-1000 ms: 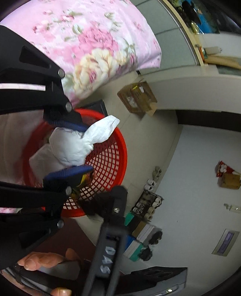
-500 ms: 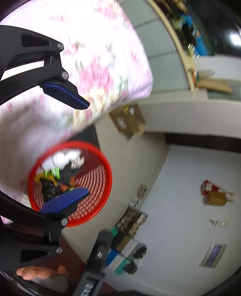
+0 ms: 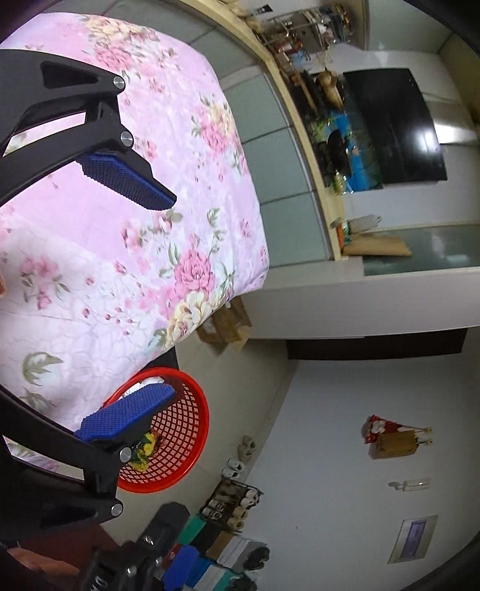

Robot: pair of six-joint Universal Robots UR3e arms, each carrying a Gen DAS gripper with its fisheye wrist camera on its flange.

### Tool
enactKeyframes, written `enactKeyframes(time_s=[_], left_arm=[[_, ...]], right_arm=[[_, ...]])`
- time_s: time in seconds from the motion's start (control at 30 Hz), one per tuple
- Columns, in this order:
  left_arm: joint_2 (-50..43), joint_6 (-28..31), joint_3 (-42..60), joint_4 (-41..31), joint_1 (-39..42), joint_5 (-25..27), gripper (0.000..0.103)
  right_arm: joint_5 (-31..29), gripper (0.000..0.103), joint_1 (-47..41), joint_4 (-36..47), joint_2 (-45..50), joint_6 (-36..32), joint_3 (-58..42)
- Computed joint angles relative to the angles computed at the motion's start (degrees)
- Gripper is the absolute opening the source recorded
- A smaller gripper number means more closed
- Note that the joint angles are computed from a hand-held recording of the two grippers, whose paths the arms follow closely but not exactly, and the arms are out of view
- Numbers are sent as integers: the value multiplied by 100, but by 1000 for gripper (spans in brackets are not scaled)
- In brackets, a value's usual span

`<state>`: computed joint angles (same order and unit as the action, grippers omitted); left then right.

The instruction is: Collect trash

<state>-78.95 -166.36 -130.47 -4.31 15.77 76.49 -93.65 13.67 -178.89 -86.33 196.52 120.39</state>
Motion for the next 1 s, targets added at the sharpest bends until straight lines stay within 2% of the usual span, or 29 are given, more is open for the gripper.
enactKeyframes(time_s=[0.13, 0.4, 0.6, 1.0], left_arm=[[588, 101, -490, 8, 345, -188, 93], [1166, 34, -900, -90, 656, -273, 93], [1584, 59, -1174, -216, 827, -344, 94], [1814, 43, -1293, -244, 886, -267, 94]], right_arm=[[-191, 92, 216, -162, -40, -11, 95], [-702, 93, 713, -629, 34, -80, 190], [-634, 93, 735, -851, 27, -75, 344], [-471, 93, 676, -897, -7, -28, 409]])
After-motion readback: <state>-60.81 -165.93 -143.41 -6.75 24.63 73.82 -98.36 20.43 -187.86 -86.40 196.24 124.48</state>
